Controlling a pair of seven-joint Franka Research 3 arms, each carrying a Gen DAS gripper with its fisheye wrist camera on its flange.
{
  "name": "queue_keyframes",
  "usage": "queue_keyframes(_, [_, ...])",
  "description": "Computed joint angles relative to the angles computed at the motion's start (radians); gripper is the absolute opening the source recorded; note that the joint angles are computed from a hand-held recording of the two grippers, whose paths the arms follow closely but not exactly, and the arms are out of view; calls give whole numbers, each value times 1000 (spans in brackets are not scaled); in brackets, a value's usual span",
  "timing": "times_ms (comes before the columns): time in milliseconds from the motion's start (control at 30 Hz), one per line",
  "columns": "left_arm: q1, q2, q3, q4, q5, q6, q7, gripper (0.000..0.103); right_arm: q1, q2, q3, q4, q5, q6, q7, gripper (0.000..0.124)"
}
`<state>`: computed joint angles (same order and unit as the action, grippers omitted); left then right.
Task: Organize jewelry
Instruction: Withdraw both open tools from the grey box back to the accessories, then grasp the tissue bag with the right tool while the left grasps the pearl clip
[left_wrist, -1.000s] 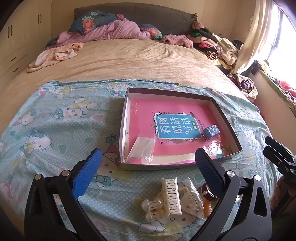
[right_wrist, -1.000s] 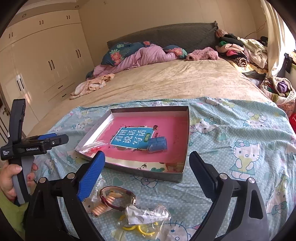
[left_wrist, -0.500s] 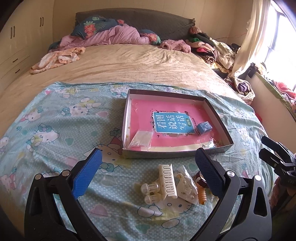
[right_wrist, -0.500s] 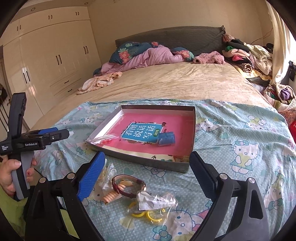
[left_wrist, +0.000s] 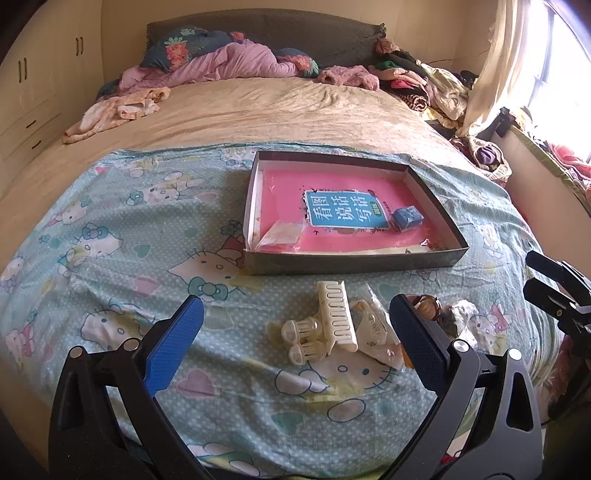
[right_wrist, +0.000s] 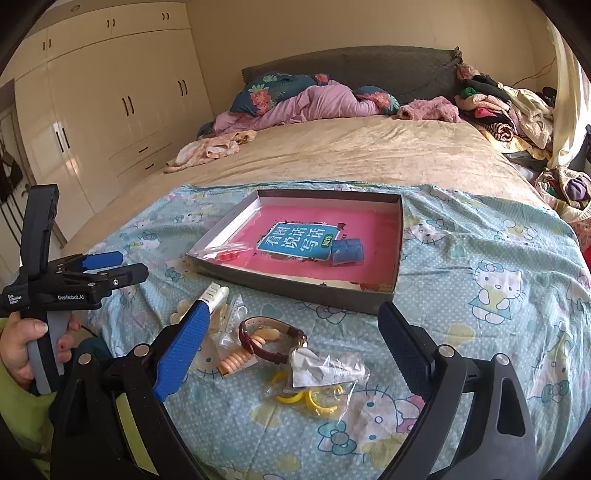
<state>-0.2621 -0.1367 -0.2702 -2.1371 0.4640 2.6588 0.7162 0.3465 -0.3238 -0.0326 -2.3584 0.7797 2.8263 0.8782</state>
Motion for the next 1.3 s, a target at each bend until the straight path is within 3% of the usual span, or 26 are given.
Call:
queue_keyframes(1000, [-27,45,-5,-70,21,-43,-28,93,-30,7,-3,-56,-10,-66,5,92])
queue_keyframes(1200, [-31,90,1,-49,1,-30,5,64,-43,35,5,-53,-21,-62,27,92])
queue_keyframes(1267, [-33,104,4,-38,-5,-36,13,47,-47,47,5,-50,-22,-63,34,92])
queue_keyframes(1300, [-32,108,6,-36,-8,-33,14,47,-47,52,4,-50,-18,-63,33,92])
